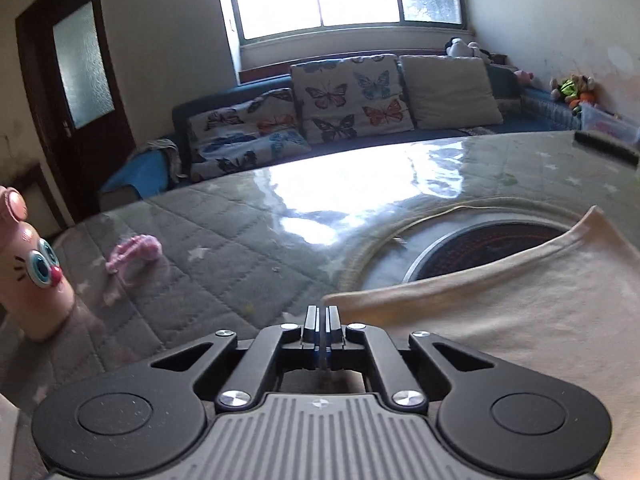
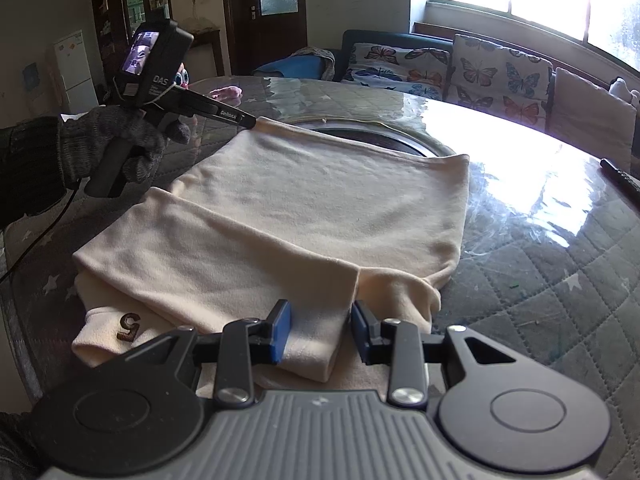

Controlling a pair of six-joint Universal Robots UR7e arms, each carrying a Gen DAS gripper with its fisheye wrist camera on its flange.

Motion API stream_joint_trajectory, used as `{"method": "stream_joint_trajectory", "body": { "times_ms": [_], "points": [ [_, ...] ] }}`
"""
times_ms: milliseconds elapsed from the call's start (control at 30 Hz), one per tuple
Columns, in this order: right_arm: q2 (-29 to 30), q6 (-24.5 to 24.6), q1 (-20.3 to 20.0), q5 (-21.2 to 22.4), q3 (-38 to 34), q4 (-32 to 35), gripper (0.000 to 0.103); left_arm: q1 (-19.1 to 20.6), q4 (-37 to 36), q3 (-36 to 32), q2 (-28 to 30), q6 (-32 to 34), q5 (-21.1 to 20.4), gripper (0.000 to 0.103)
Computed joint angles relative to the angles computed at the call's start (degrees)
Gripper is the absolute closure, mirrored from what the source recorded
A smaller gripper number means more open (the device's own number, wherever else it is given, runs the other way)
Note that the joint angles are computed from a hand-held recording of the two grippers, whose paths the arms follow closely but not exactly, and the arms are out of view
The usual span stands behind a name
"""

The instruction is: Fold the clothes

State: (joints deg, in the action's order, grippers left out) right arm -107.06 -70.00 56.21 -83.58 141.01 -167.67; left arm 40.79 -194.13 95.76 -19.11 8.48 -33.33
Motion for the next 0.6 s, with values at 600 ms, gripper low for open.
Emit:
{"method": "stream_joint_trajectory", "body": {
  "times_ms": [600],
  "points": [
    [-0.28, -2.09, 1.43, -0.73, 2.02, -3.30, 0.069, -5.59, 3.96, 13.68, -7.66, -7.41, -10.42, 0.096]
  ]
}}
